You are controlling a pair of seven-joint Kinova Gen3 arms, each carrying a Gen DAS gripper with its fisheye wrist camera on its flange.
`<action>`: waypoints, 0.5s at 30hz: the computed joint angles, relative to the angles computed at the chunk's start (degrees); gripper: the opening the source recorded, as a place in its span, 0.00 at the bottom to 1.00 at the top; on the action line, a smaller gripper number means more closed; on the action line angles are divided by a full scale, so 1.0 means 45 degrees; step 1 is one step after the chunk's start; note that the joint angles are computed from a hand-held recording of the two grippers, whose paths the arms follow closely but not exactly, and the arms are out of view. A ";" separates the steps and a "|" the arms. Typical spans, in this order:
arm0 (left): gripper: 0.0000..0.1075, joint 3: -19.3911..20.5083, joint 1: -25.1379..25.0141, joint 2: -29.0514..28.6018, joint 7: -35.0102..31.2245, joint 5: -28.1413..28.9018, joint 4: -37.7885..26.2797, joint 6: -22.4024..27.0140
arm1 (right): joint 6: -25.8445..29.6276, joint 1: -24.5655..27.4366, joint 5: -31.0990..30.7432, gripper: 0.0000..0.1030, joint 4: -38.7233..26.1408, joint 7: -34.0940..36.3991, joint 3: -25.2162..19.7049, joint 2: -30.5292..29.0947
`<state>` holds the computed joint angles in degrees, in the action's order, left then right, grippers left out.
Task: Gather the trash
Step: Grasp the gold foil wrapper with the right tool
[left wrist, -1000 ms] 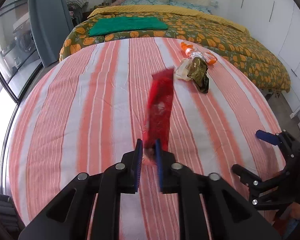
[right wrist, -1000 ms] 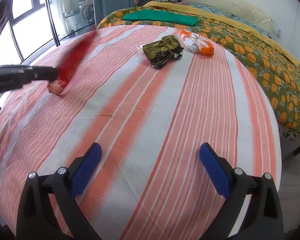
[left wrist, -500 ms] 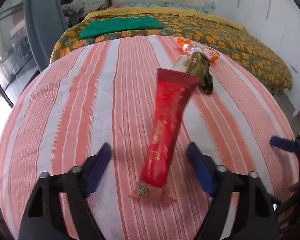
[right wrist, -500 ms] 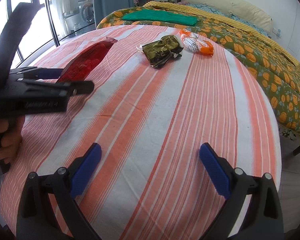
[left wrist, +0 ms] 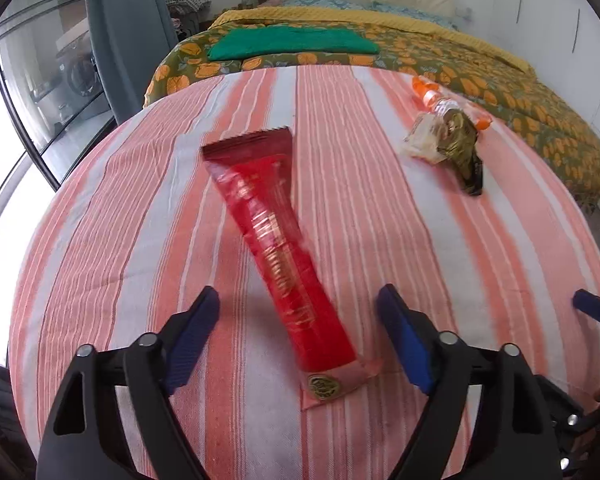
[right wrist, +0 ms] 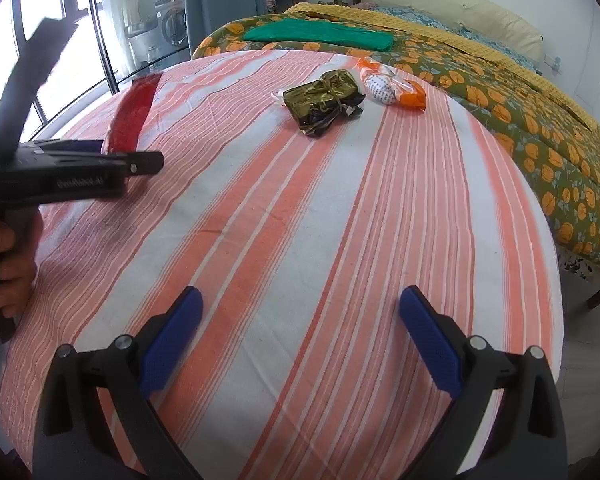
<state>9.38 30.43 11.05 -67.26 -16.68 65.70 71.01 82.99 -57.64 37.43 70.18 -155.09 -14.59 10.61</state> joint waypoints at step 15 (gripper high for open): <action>0.90 -0.0075 -0.0298 0.0044 -0.0009 0.0425 0.0081 -0.0135 | -0.2817 0.2961 -0.1852 0.77 -0.1137 -0.0901 0.0780 0.0124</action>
